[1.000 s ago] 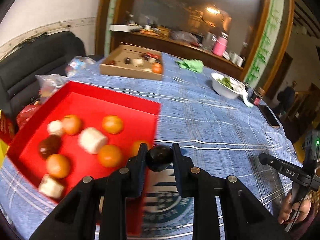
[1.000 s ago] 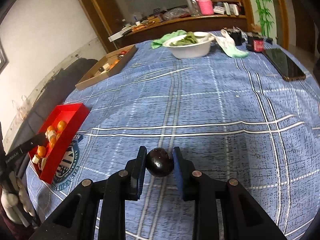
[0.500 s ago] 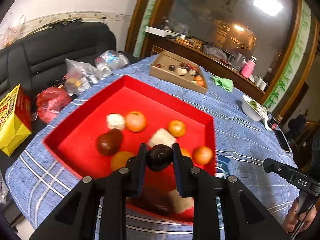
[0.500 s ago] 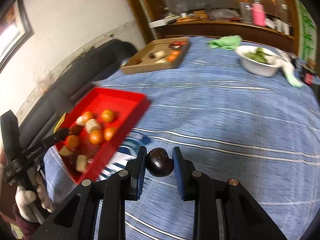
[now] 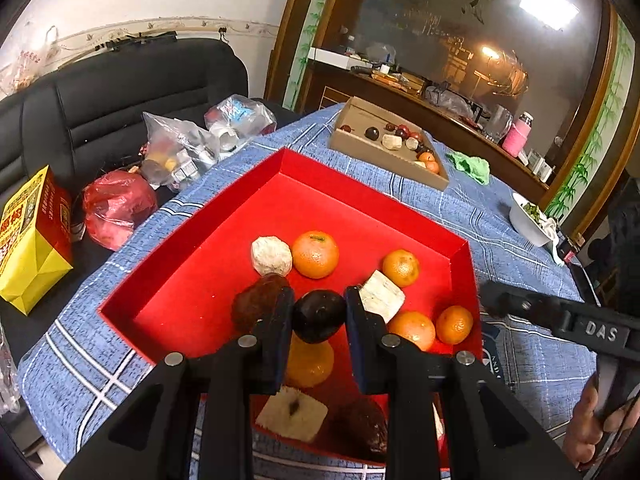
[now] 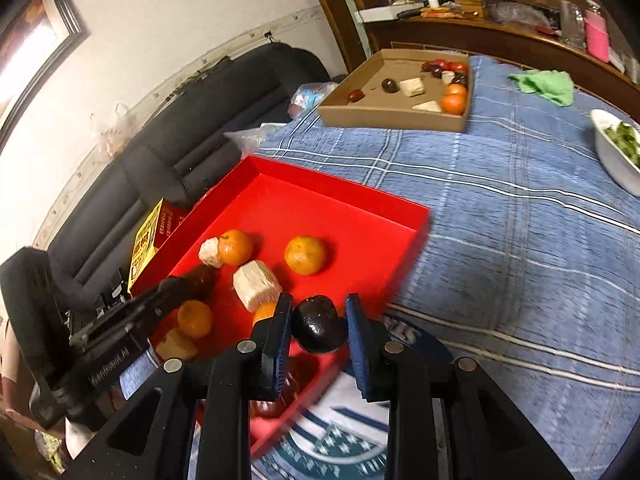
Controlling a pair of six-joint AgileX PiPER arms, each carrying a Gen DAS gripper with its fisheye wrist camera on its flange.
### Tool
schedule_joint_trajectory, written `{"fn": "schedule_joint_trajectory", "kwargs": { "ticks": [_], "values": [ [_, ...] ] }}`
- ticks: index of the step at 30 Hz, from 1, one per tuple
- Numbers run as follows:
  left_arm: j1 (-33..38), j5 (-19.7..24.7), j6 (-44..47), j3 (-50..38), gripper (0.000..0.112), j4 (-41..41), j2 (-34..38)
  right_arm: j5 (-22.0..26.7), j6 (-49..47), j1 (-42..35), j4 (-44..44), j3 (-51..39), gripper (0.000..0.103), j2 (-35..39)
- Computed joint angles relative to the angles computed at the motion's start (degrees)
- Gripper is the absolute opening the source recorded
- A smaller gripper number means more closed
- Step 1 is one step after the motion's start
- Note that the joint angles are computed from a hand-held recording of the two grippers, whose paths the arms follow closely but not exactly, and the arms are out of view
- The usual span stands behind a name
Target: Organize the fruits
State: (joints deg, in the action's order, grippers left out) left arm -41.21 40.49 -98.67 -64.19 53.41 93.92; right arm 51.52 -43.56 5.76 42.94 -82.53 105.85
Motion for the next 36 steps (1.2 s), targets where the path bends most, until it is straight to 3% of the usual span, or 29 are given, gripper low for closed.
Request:
{"fn": "schedule_joint_trajectory", "kwargs": {
  "ticks": [10,12,14,18,26,29,32,36],
  "values": [
    [0.7,-1.9,2.5,-1.8,0.025,-0.8,2.3,-1.3,6.0,4.2,-4.7,-6.5,0.03,5.9],
    [0.8,-2.2,2.2,-1.7,0.033,-0.6,2.3,-2.5,6.5,4.8,-5.6,-6.6,0.03,6.1],
    [0.5,-2.0,0.0,-1.2,0.06,0.9,1.9,-3.6,6.7,5.5,-6.4,-6.5,0.031,6.2],
    [0.0,-1.1,-1.6,-1.0,0.066,2.1,1.3,-4.7,4.7,5.7,-5.2,-5.3,0.046,5.4],
    [-2.0,1.9,-1.8,-1.6,0.069,2.0,0.5,-5.8,0.6,3.2,-1.4,-0.4,0.048,0.3],
    [-4.3,5.4,-1.6,-3.2,0.07,2.3,0.7,-8.1,-1.9,1.9,-0.9,4.2,0.051,-3.7],
    [-7.5,11.8,-0.5,-6.8,0.075,2.7,2.3,-12.8,-4.4,1.2,-2.1,10.5,0.054,-8.8],
    [-13.0,26.5,1.8,-15.8,0.09,3.5,8.0,-19.4,-8.8,-0.1,-2.0,19.9,0.065,-15.7]
  ]
}}
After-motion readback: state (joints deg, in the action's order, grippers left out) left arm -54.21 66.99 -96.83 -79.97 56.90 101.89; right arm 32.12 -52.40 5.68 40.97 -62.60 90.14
